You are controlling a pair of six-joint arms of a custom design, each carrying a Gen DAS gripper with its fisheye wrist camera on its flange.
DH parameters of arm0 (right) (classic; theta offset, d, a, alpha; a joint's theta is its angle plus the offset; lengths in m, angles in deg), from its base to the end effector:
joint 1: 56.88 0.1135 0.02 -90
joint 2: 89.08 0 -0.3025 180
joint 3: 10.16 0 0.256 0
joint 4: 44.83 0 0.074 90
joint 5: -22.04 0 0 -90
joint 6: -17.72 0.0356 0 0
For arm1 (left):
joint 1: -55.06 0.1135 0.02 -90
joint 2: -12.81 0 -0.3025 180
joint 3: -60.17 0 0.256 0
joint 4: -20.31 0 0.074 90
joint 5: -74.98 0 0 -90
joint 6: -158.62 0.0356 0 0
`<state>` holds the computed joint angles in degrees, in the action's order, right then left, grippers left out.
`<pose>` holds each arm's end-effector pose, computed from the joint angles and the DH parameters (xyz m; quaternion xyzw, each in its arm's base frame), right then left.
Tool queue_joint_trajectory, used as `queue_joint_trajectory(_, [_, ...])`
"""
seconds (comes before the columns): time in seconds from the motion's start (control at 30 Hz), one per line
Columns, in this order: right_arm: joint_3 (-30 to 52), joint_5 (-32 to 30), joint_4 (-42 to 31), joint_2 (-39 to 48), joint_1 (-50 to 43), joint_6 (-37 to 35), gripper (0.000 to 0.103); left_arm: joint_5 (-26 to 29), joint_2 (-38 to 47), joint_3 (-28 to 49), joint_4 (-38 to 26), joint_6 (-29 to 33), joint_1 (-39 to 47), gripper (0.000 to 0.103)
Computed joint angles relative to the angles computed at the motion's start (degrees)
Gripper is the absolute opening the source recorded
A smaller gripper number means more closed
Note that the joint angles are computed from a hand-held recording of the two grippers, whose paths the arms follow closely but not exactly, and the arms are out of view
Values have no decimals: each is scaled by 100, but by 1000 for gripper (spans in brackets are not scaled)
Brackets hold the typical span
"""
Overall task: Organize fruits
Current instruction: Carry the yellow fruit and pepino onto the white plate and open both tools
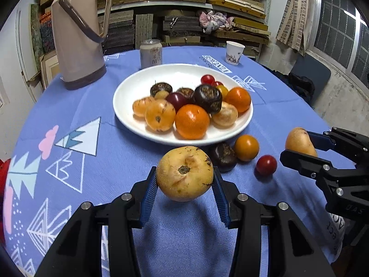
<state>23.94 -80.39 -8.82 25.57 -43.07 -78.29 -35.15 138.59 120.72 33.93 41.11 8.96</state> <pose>0.2562 0.0709 0.0596 -0.1990 0.8960 0.1257 0.3764 0.2660 -0.2587 0.0423 0.0935 0.9269 -0.0618 0.3581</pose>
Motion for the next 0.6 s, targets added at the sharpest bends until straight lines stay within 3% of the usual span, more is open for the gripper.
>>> queue_joint_trajectory(0.4, [529, -353, -1032, -830, -372, -245, 43, -147, -424, 603, -843, 317, 195, 46])
queue_joint_trajectory(0.6, [1240, -347, -1579, -681, -311, -294, 43, 47, -203, 1289, -1273, 522, 459, 46])
